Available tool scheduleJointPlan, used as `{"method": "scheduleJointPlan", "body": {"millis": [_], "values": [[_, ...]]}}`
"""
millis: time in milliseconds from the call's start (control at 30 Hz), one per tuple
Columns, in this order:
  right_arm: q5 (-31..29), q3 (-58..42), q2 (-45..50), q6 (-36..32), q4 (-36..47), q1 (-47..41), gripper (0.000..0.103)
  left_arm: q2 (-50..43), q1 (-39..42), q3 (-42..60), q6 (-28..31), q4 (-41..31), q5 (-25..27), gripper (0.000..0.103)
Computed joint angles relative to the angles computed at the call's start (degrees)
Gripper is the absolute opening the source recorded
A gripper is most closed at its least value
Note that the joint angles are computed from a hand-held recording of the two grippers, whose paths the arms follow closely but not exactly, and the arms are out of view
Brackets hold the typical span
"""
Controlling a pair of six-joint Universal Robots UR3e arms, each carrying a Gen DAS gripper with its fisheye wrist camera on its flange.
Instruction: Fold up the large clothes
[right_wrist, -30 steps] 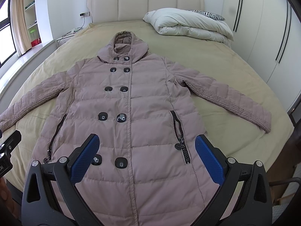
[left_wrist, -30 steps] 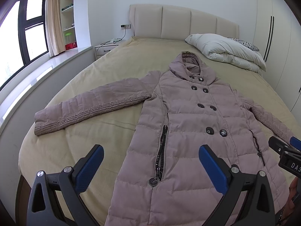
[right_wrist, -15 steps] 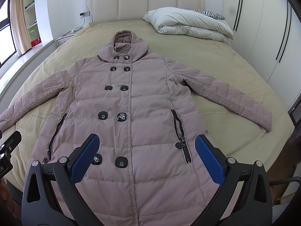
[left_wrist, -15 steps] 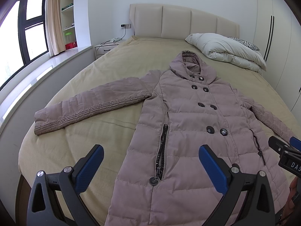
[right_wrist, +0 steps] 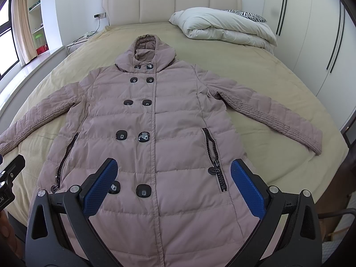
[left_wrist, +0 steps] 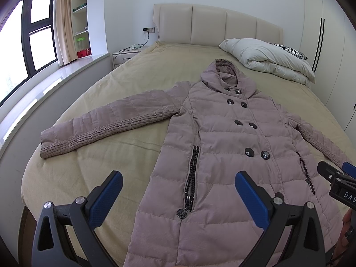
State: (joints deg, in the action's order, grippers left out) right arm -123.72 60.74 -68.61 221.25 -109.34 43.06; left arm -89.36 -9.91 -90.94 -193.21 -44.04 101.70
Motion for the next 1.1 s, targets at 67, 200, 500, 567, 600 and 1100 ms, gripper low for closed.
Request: {"method": "scheduleJointPlan", "body": {"millis": [67,200,500,567,600,1100], "values": [[-0.04,-0.17,0.10,-0.02,0.10,0.00,0.103,0.00,0.04,-0.03,0.02,0.06,-0.09,0.103],[0.01,-0.36,0.16,-0.06,0.21,-0.06,0.103,0.21,0.38,-1.81,0.27,1.61,-0.35,0.103],[0.18,0.03,0.09,-0.04,-0.05,-0.13,0.103,1.59,0.98,-6.22,0.55,4.60,-1.05,0.103],[0.25,0.40,0.00,0.02,-0.22,-0.12,0.103,1.56,0.95,-6.24,0.61,4.68,-0.89,0.103],[0.24,0.93,-0.12,0.16,-0.51,-0.05,0.103,1.52,0.96,-6.18,0.62,4.62,-0.84,0.103],[7.55,22.39,-11.81,1.27,-16.83,-8.30,0.103,-4.40,-0.83,0.23,-0.14,1.16,-3.92,0.103]]}}
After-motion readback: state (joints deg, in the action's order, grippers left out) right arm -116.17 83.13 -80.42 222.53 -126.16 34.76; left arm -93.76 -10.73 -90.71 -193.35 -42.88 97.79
